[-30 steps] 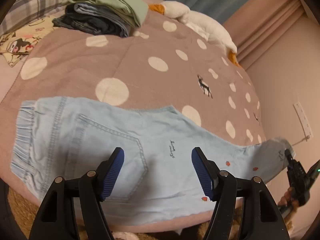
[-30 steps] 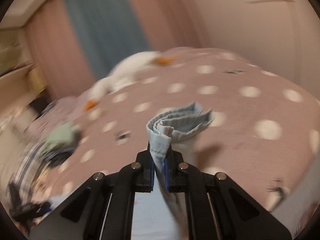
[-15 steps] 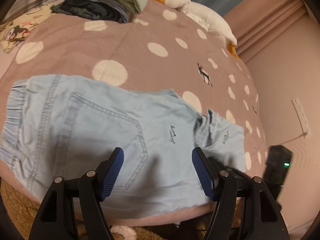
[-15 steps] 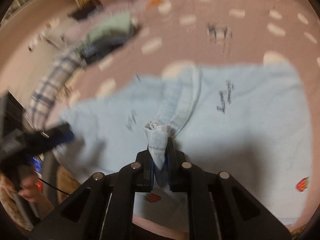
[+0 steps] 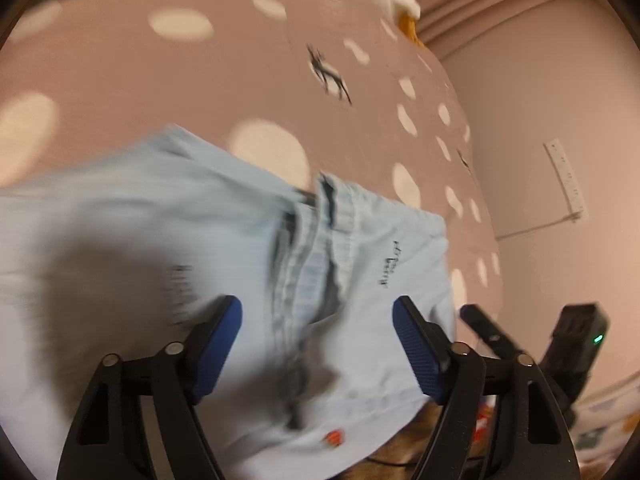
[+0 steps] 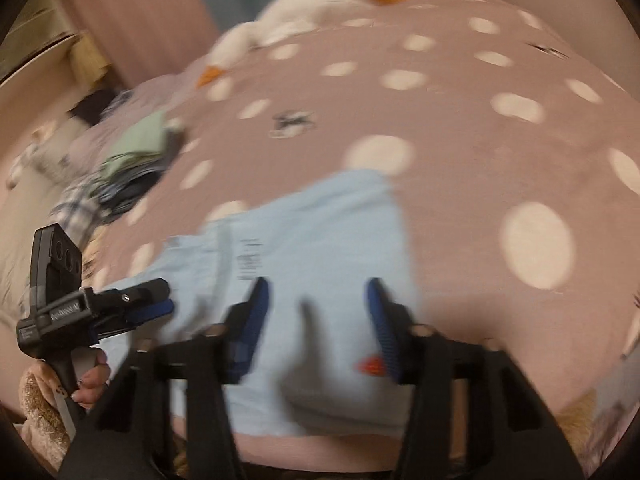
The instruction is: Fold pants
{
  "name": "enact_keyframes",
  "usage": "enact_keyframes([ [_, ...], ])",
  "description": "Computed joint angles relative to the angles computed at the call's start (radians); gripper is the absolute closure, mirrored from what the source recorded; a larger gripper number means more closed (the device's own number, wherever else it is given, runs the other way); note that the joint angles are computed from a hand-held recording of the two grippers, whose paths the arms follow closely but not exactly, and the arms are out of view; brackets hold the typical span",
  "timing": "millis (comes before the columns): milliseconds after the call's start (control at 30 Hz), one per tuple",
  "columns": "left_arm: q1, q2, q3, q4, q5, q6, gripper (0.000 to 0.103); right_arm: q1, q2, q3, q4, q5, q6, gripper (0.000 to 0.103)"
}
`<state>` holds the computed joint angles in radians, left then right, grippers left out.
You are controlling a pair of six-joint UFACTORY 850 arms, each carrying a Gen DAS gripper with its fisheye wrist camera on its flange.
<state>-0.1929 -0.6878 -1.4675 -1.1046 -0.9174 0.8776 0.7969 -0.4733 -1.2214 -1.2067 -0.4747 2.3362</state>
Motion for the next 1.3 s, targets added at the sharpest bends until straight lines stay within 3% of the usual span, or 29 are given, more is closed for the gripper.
enact_keyframes([
  [67, -0.007, -0.04, -0.036, -0.013, -0.061, -0.025, 0.041, -0.003, 0.015, 0.028, 0.012, -0.003, 0.018, 0.078],
  [133, -0.022, -0.067, -0.061, -0.001, -0.073, -0.048, 0.071, -0.005, 0.024, 0.053, 0.009, 0.001, 0.052, 0.078],
  [167, -0.03, -0.066, -0.061, 0.018, -0.055, -0.058, 0.092, -0.005, 0.026, 0.06, 0.015, 0.001, 0.058, 0.078],
  [467, 0.005, 0.117, 0.115, 0.019, 0.085, 0.036, 0.097, -0.025, -0.01, -0.014, 0.055, -0.013, -0.07, 0.08],
  [567, 0.009, 0.118, 0.123, 0.092, 0.148, -0.008, 0.097, -0.049, -0.053, -0.082, 0.08, 0.009, -0.171, 0.086],
  [667, 0.009, 0.075, 0.1, 0.134, 0.139, -0.063, 0.097, -0.089, -0.116, -0.164, 0.162, 0.077, -0.306, 0.09],
  [800, 0.006, 0.082, 0.112, 0.129, 0.161, -0.05, 0.095, -0.106, -0.206, -0.277, 0.4, 0.021, -0.576, 0.09],
  [1000, 0.023, 0.075, 0.116, 0.102, 0.138, -0.045, 0.093, -0.081, -0.168, -0.187, 0.344, 0.066, -0.486, 0.093],
  [1300, 0.014, 0.091, 0.128, 0.133, 0.161, -0.054, 0.092, 0.0, -0.091, -0.084, 0.38, 0.026, -0.471, 0.093],
])
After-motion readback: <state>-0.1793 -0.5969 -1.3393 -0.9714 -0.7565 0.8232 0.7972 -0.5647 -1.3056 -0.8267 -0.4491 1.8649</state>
